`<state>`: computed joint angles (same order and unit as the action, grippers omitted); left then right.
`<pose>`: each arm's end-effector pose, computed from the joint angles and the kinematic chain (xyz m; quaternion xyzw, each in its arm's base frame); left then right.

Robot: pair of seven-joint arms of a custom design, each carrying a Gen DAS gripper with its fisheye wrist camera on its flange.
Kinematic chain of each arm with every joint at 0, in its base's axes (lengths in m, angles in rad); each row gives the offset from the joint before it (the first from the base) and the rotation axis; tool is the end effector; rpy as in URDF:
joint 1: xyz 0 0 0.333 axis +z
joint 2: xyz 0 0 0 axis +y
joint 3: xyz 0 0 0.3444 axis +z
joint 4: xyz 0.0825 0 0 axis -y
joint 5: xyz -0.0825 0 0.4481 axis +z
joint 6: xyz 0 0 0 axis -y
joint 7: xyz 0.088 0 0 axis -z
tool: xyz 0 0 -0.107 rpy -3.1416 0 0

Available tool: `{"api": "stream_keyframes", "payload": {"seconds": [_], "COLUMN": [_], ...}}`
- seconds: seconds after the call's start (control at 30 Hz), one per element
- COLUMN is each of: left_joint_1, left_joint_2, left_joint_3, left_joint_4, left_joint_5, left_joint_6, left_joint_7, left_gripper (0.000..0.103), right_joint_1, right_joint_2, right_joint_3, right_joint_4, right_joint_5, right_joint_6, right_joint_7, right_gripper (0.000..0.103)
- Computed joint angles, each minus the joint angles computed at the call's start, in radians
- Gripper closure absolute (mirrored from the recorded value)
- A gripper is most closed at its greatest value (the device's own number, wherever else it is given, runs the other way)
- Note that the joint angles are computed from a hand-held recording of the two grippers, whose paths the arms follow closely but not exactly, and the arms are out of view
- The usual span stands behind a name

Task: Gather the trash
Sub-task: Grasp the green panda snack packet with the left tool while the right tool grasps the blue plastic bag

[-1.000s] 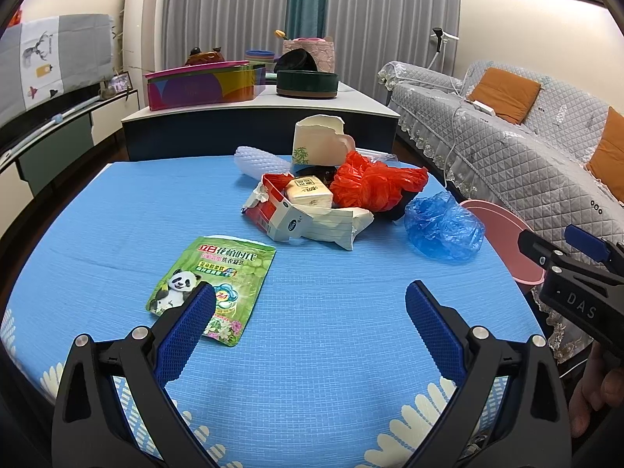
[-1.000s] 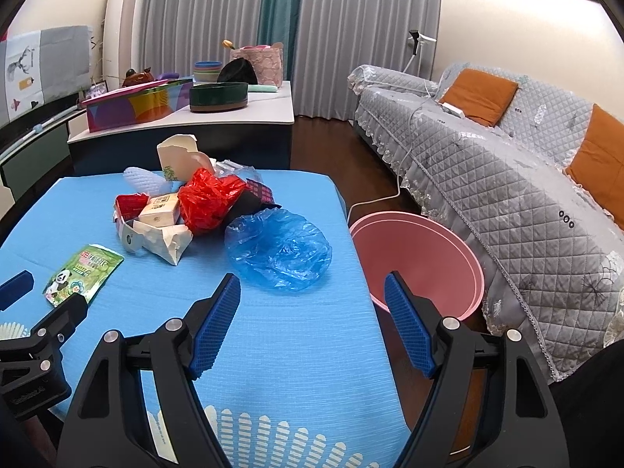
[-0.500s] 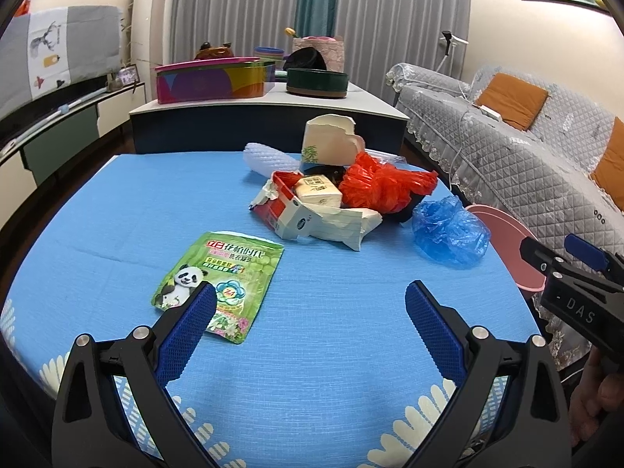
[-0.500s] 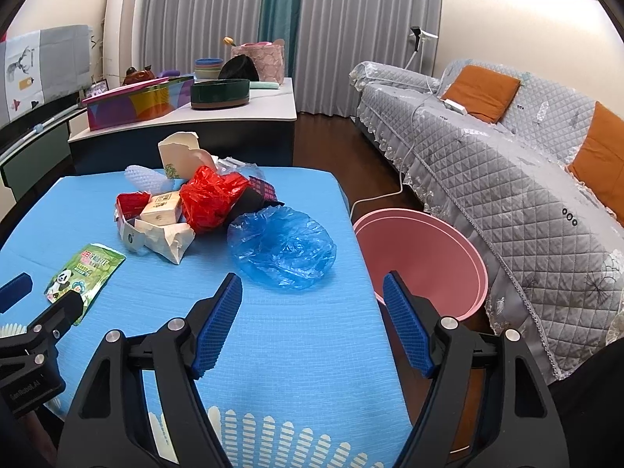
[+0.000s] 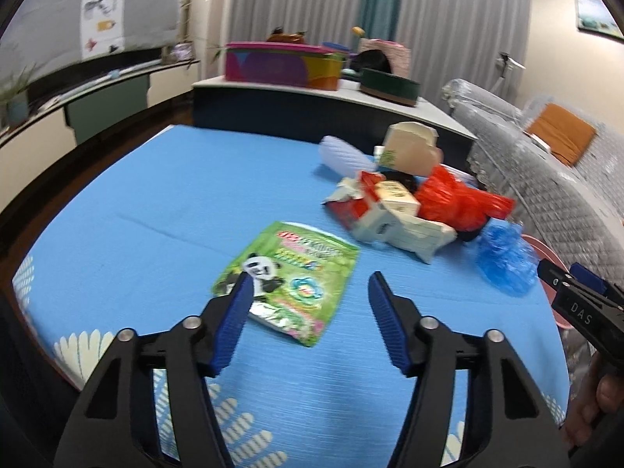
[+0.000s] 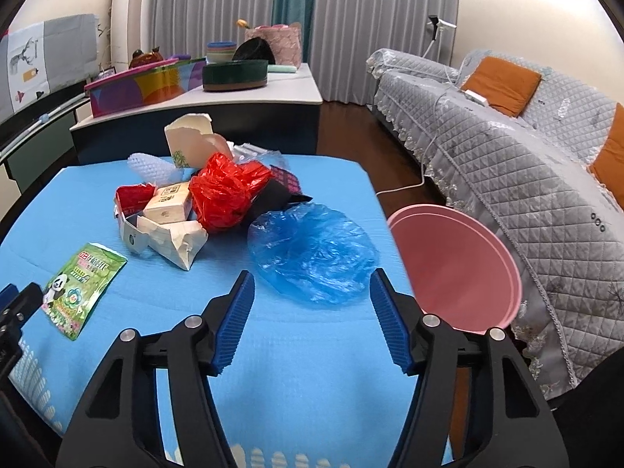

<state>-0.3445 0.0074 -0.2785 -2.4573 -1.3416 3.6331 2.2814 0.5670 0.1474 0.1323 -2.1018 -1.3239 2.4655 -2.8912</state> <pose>0.4673 -0.1821 0.3561 -0.6923 0.5754 -0.3344 0.2788 0.4903 0.4127 0.3588 -0.5981 0.6724 -0.3387 0.2748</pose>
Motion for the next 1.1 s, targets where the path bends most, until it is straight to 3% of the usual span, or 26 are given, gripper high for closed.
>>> {"api": "stream_keyframes", "payload": {"seconds": [0.33,0.5,0.73,0.8,1.1], "left_joint_1": [0.037,0.054,0.076,0.072,0.103], "left_joint_2": [0.022,0.029,0.024,0.028,0.03], "left_joint_3": [0.024,0.033,0.047,0.054,0.068], "left_joint_4": [0.02,0.013,-0.043,-0.043,-0.068], "left_joint_5": [-0.116,-0.074,0.223,0.251,0.515], "left_joint_6": [-0.082,-0.143,-0.204,-0.207,-0.208], "left_joint_7": [0.002,-0.062,-0.357,-0.385,-0.644], "left_gripper": [0.06,0.066,0.07,0.07,0.07], "right_joint_1": [0.004,0.007,0.013,0.013,0.01], "right_joint_2": [0.109,0.144,0.172,0.177,0.183], "right_joint_3": [-0.038,-0.061,-0.085,-0.09,-0.106], "right_joint_4": [0.107,0.141,0.168,0.171,0.171], "right_joint_5": [0.036,0.07,0.087,0.097,0.119], "right_joint_6": [0.028,0.046,0.078,0.086,0.139], "right_joint_7": [-0.076,-0.112,-0.144,-0.153,-0.178], "right_gripper": [0.043,0.043,0.044,0.045,0.075]}}
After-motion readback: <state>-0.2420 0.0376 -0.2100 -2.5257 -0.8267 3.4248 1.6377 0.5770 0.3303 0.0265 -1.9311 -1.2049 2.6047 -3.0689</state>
